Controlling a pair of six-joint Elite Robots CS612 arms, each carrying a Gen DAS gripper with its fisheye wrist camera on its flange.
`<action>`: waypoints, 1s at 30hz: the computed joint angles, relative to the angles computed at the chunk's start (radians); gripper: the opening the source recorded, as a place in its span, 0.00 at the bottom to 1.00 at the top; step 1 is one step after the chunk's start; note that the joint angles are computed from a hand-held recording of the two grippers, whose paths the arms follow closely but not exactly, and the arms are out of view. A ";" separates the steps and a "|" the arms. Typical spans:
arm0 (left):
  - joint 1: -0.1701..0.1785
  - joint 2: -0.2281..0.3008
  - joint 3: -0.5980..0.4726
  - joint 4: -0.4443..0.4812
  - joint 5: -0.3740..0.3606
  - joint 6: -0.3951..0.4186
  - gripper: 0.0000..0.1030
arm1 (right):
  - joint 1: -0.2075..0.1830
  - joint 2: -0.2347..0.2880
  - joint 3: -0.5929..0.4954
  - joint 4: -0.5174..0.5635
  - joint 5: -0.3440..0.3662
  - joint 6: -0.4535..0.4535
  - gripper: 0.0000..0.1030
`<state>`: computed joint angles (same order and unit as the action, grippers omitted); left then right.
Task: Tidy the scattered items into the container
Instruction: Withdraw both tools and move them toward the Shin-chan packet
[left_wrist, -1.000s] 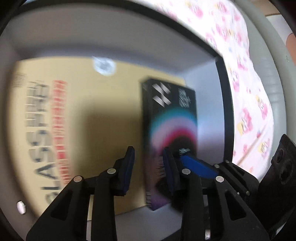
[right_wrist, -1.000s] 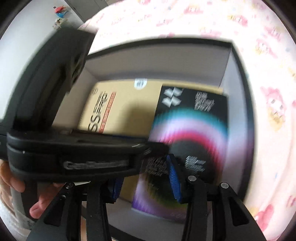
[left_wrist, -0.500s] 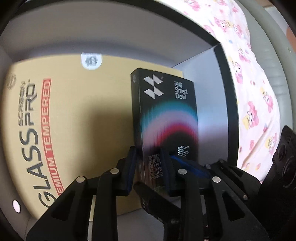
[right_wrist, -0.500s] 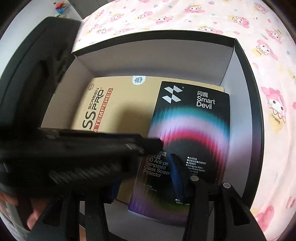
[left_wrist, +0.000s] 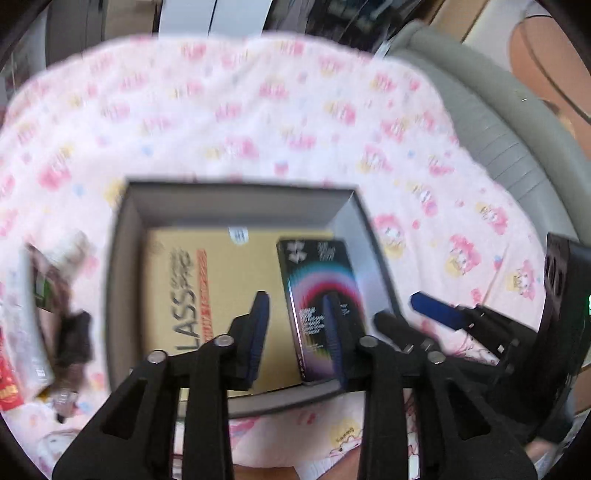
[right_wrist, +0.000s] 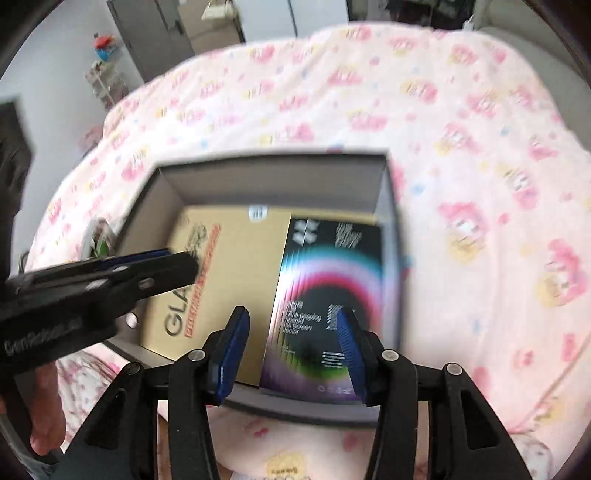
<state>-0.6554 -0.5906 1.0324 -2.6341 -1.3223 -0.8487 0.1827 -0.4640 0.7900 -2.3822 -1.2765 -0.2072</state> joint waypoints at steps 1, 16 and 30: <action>-0.009 0.001 -0.016 -0.004 0.023 0.004 0.37 | -0.001 -0.018 0.026 -0.040 -0.005 0.013 0.45; -0.068 -0.099 0.106 -0.156 0.179 0.065 0.51 | -0.003 -0.228 0.363 -0.422 0.032 0.051 0.69; -0.096 -0.184 0.260 -0.200 0.268 0.019 0.57 | 0.027 -0.289 0.472 -0.507 0.031 0.014 0.69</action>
